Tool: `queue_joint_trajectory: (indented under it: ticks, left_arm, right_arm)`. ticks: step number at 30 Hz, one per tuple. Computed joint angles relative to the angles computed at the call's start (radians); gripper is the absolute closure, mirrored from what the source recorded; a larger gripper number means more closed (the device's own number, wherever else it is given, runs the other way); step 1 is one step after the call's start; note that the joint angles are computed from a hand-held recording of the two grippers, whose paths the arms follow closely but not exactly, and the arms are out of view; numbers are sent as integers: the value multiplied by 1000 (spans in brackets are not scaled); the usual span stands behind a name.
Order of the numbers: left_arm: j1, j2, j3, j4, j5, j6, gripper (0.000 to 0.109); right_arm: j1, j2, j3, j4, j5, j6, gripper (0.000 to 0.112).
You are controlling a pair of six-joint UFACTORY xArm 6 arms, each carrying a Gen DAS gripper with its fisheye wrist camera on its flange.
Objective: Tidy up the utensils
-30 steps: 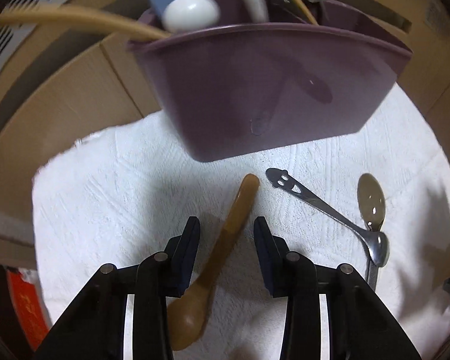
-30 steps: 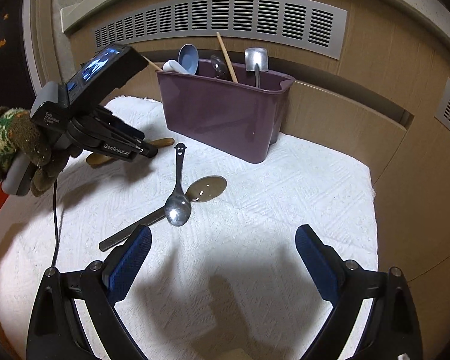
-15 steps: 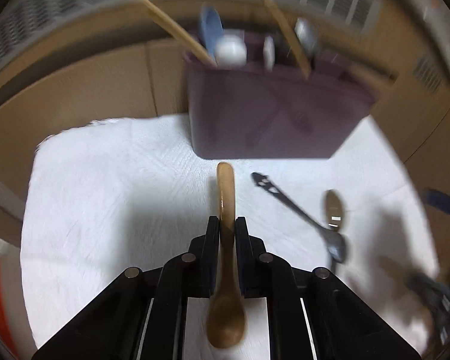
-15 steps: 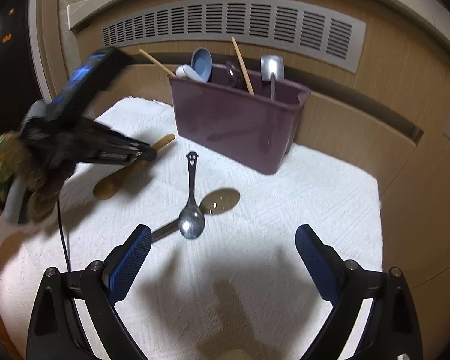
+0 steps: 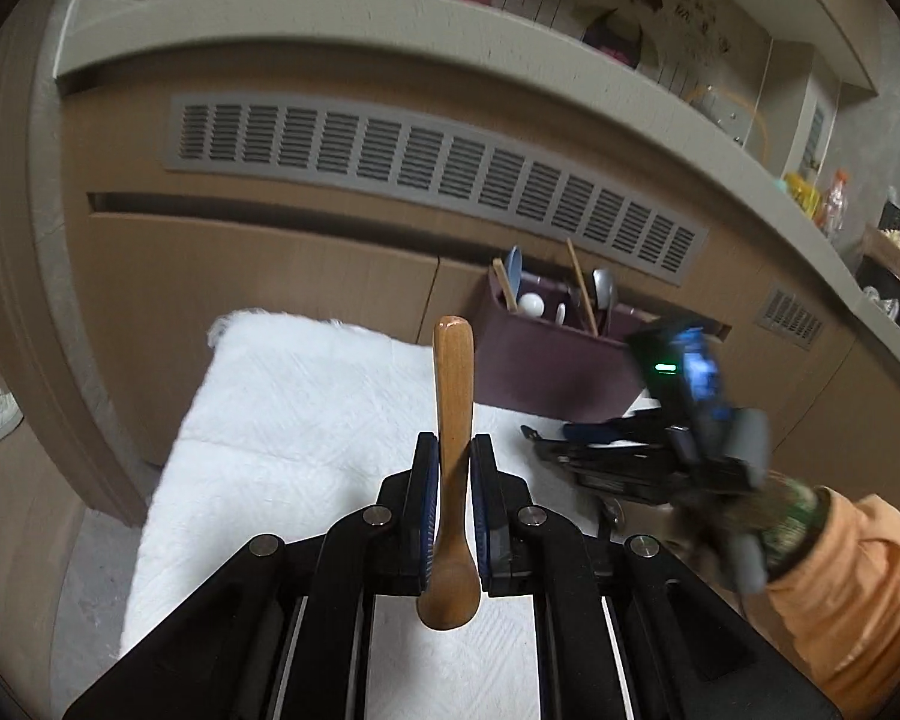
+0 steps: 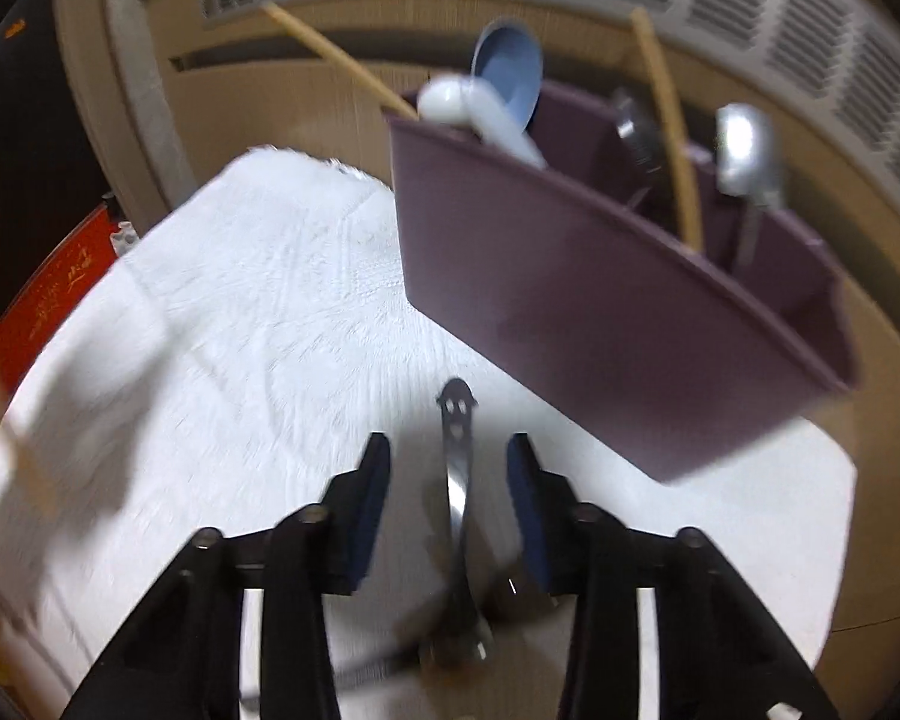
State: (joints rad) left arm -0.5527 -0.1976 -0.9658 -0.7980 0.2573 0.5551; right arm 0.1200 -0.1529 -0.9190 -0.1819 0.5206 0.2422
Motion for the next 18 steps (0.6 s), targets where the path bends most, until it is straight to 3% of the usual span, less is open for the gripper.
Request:
queue_joint_trajectory:
  ticks: [2, 8, 10, 11, 14, 18]
  left_arm:
    - [-1, -13, 8, -18, -4, 23, 98]
    - [6, 1, -7, -80, 10, 68, 98]
    - [1, 16, -16, -85, 11, 68, 98]
    - [-5, 19, -16, -74, 6, 56, 98]
    - [-15, 29, -20, -48, 4, 34, 98]
    - [-32, 29, -23, -6, 8, 3, 98]
  right_arm:
    - [-4, 63, -49, 21, 17, 2, 87]
    - [-11, 122, -85, -18, -13, 40, 87]
    - [-3, 120, -84, -42, -8, 38, 97]
    - [3, 116, -82, -45, -5, 34, 97]
    - [13, 71, -40, -83, -15, 53, 97]
    - [21, -108, 105, -65, -80, 55, 97]
